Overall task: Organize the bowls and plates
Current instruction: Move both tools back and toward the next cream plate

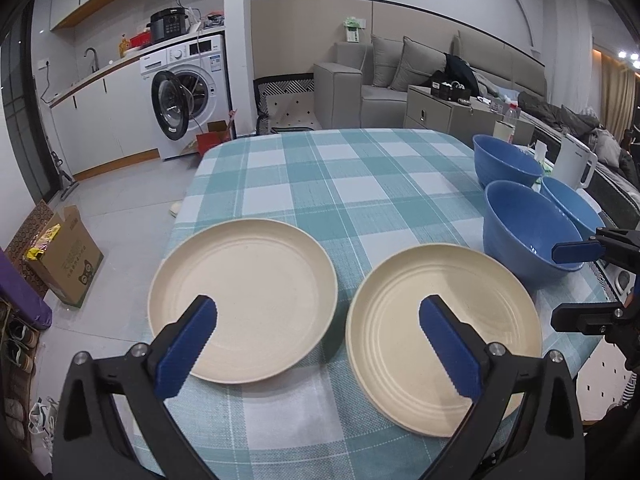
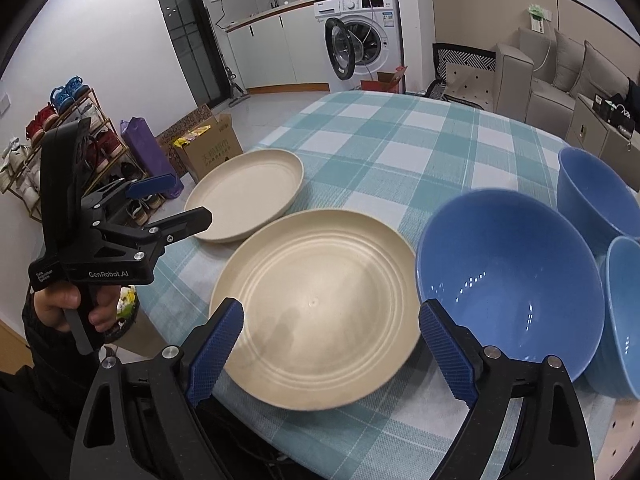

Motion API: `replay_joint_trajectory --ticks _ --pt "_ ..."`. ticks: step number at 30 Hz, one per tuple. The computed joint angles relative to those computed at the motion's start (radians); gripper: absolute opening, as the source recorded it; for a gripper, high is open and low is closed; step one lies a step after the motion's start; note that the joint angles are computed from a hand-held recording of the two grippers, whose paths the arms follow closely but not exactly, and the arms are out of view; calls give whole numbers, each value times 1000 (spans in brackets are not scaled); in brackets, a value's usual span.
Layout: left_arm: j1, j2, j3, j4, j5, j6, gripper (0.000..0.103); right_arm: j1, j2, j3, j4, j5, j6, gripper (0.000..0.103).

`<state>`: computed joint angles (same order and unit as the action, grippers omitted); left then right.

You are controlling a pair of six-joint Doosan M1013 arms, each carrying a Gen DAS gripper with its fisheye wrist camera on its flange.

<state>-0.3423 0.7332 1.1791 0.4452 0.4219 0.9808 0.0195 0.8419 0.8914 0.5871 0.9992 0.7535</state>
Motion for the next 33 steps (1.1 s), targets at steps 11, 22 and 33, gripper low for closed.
replay_joint_trajectory --ticks 11,22,33 --pt "8 -24 12 183 -24 -211 102 25 26 -86 14 36 -21 91" --pt "31 -21 6 291 -3 -377 102 49 96 -232 -11 84 60 91" --pt "59 1 -5 286 65 -443 102 73 193 -406 -36 154 156 91"
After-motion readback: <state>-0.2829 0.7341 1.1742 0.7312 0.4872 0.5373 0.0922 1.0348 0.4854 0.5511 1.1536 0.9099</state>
